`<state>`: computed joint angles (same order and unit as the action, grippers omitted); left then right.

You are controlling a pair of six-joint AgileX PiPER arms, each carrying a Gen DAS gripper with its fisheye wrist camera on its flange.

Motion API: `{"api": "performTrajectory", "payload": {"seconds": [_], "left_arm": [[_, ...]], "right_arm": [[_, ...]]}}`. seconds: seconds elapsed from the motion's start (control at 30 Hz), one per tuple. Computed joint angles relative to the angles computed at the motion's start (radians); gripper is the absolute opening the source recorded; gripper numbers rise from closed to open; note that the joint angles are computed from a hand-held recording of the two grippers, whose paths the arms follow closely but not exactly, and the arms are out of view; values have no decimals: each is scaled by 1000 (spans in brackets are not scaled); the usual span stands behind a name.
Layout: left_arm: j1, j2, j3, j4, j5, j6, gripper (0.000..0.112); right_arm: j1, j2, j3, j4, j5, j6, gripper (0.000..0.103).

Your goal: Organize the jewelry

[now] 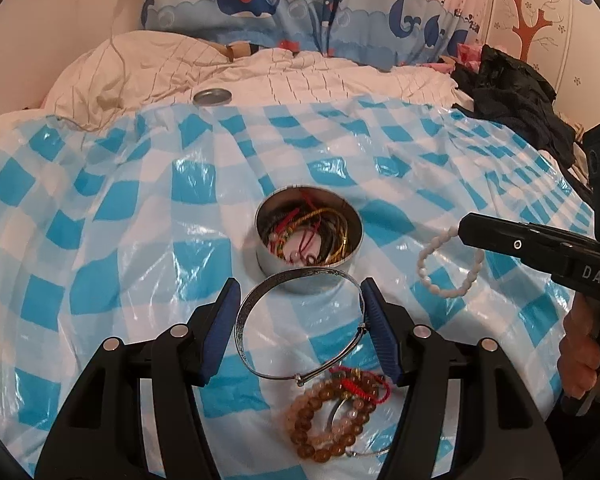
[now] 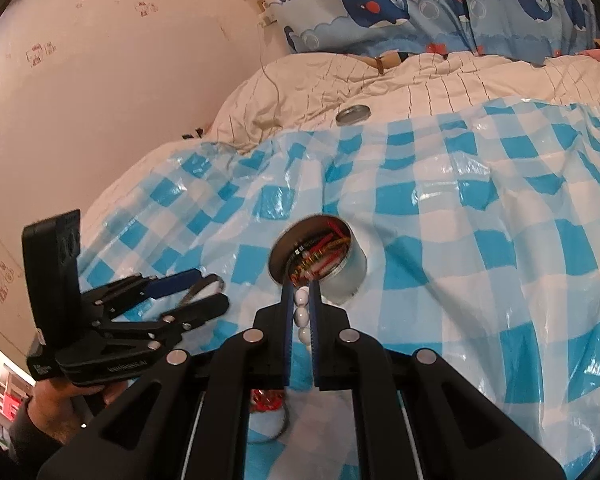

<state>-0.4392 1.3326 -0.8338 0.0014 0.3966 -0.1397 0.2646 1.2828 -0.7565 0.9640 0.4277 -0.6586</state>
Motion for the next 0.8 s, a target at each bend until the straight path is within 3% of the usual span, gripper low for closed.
{"api": "performTrajectory", "payload": {"seconds": [0.63, 0.8], "left_arm": [[5, 238, -195, -54, -54, 18, 58], [-1, 337, -266, -10, -76, -55, 59]], "right_arm": [[-79, 94, -116, 148, 84, -109, 8], [-98, 110, -124, 164, 98, -127, 8]]}}
